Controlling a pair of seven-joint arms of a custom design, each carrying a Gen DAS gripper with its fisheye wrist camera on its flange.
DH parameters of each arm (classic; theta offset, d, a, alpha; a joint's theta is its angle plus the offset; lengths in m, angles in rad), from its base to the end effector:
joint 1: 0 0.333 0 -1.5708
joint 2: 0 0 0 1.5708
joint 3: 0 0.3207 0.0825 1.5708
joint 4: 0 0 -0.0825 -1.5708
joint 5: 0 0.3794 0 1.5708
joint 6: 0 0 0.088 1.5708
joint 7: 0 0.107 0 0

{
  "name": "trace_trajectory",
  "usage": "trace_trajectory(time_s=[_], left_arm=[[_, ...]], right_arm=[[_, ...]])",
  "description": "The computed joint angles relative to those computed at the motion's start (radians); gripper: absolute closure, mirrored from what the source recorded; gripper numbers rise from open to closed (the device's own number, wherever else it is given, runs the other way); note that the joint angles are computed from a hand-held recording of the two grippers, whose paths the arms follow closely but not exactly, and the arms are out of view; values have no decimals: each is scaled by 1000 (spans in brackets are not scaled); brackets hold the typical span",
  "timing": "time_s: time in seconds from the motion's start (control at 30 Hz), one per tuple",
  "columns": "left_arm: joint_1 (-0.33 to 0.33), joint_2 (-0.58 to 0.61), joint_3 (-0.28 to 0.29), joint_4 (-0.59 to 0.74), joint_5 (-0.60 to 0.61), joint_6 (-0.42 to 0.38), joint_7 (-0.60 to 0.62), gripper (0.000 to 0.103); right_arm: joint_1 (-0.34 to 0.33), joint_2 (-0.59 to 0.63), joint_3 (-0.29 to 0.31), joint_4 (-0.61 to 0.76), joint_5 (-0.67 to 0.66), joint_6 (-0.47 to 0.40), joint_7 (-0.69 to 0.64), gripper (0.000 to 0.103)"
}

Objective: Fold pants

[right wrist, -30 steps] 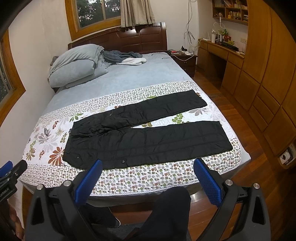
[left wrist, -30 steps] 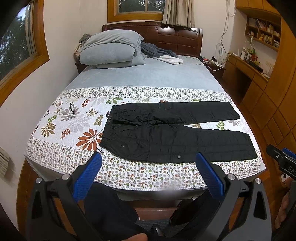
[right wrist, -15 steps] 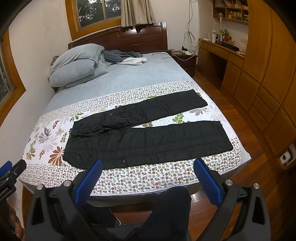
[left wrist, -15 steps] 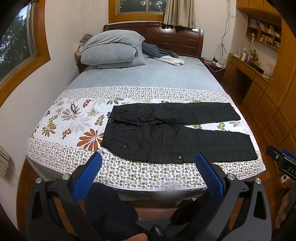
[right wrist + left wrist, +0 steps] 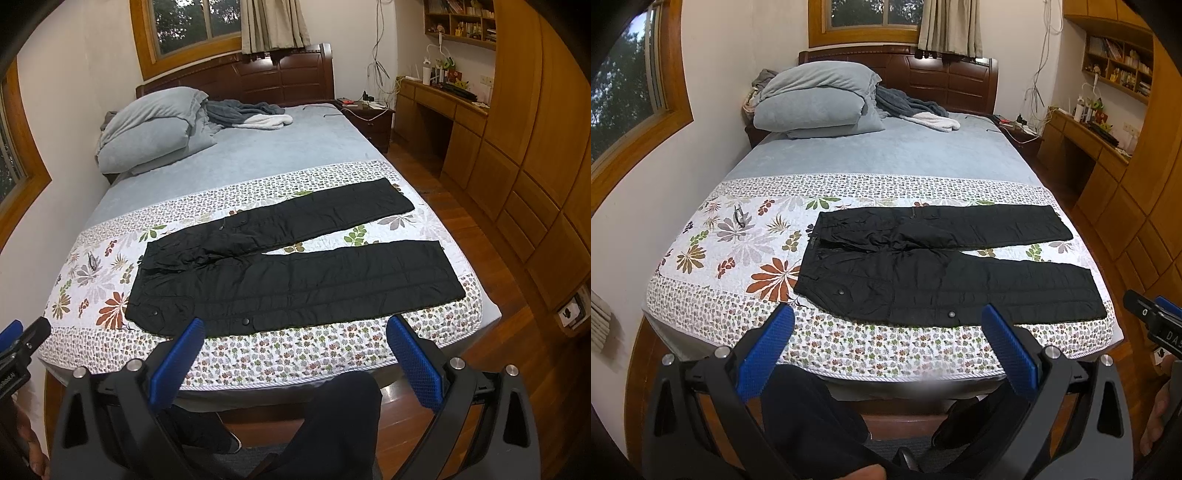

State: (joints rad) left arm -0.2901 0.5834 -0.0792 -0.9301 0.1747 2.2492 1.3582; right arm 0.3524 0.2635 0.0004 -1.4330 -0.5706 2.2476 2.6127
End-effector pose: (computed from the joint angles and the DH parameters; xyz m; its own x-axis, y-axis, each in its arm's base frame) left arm 0.7150 -0.2466 0.6400 -0.1880 -0.9821 0.0132 -0.7224 0.1292 -0.6793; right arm 0.6448 0.2211 0.6148 -0.4005 -0.9112 -0.0968 -0.6445 0.3552 -0.6771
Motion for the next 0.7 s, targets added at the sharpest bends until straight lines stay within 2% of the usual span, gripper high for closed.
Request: trace_trajectory(time_s=[0.7], left_arm=[[0, -5, 4, -8, 7, 4, -3, 3]], right_arm=[[2, 7, -1, 9, 5, -9, -6, 4]])
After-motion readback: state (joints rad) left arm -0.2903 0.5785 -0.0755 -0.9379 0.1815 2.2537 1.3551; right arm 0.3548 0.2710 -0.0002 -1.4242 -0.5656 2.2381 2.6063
